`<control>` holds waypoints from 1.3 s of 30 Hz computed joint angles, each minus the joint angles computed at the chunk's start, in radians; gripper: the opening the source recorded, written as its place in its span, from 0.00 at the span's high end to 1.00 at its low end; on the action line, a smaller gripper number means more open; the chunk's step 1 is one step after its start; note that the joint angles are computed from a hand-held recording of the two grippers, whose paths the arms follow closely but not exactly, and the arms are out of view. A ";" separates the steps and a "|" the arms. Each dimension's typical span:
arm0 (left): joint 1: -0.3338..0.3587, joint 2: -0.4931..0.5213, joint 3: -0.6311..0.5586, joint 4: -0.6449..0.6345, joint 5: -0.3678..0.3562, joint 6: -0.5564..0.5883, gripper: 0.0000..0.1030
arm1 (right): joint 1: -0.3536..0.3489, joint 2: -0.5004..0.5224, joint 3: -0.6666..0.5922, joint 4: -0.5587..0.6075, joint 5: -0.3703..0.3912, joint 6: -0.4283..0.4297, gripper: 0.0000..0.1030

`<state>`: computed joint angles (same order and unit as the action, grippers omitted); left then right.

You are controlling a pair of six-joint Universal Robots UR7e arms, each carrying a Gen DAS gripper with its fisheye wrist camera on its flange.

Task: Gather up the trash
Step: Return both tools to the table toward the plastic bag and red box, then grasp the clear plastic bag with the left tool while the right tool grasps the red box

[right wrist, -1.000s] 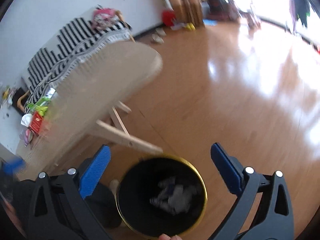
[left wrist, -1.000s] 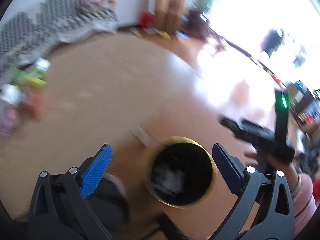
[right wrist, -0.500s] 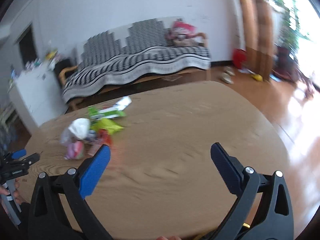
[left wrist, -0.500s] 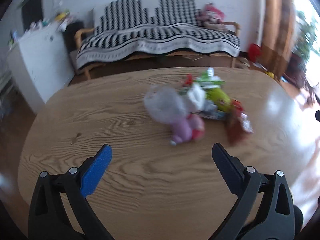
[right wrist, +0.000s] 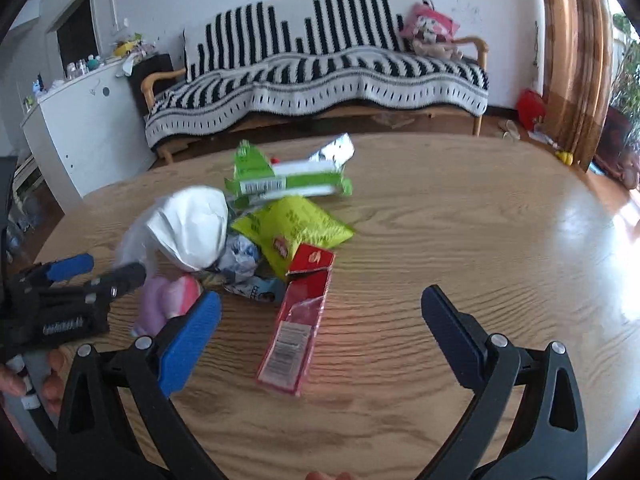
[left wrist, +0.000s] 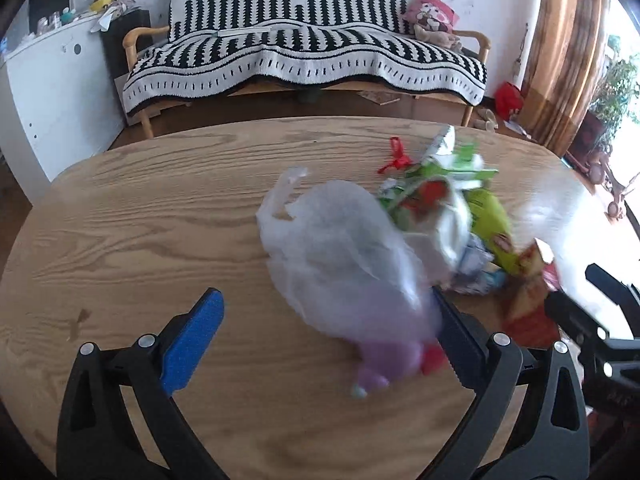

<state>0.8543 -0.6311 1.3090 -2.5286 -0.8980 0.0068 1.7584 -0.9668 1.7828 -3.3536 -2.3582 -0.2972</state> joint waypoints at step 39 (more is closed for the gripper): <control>0.085 0.074 -0.140 0.098 0.082 0.017 0.05 | -0.041 0.051 -0.048 0.171 -0.072 0.060 0.05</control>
